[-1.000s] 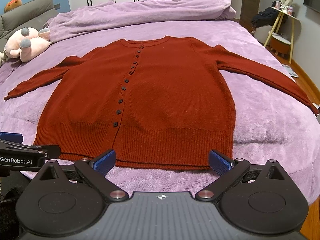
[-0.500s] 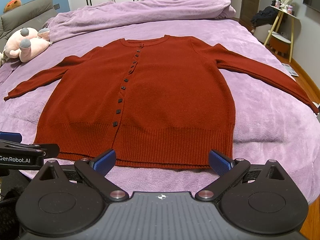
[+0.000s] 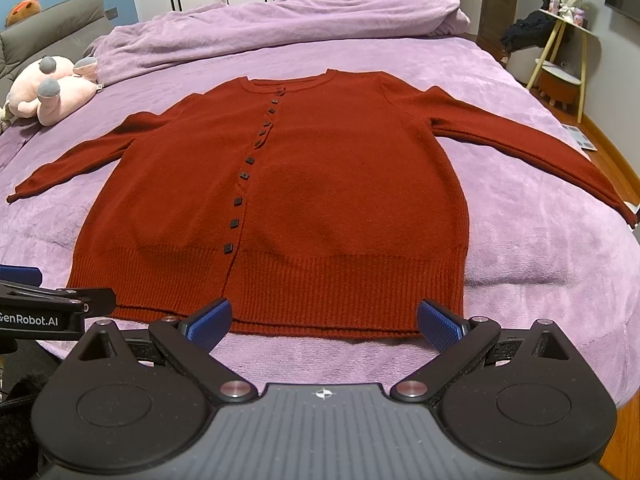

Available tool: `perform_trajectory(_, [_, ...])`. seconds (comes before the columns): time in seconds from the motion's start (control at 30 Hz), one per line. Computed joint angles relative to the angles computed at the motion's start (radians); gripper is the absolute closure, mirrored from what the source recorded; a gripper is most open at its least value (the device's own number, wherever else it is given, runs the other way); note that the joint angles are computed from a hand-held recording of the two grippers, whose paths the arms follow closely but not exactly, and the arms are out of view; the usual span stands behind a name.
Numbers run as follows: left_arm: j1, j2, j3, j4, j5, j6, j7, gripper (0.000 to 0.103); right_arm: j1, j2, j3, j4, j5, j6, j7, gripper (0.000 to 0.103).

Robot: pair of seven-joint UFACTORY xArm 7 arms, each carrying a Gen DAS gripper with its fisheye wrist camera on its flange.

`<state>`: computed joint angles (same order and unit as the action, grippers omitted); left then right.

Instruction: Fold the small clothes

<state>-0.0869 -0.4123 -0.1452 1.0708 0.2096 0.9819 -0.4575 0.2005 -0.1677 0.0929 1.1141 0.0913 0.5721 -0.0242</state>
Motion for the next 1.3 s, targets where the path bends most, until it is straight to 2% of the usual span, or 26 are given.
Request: perform_trajectory(1.3, [-0.002, 0.015, 0.003, 0.012, 0.002, 0.013, -0.007, 0.0, 0.003, 0.008, -0.007, 0.006, 0.048, -0.005, -0.028, 0.004])
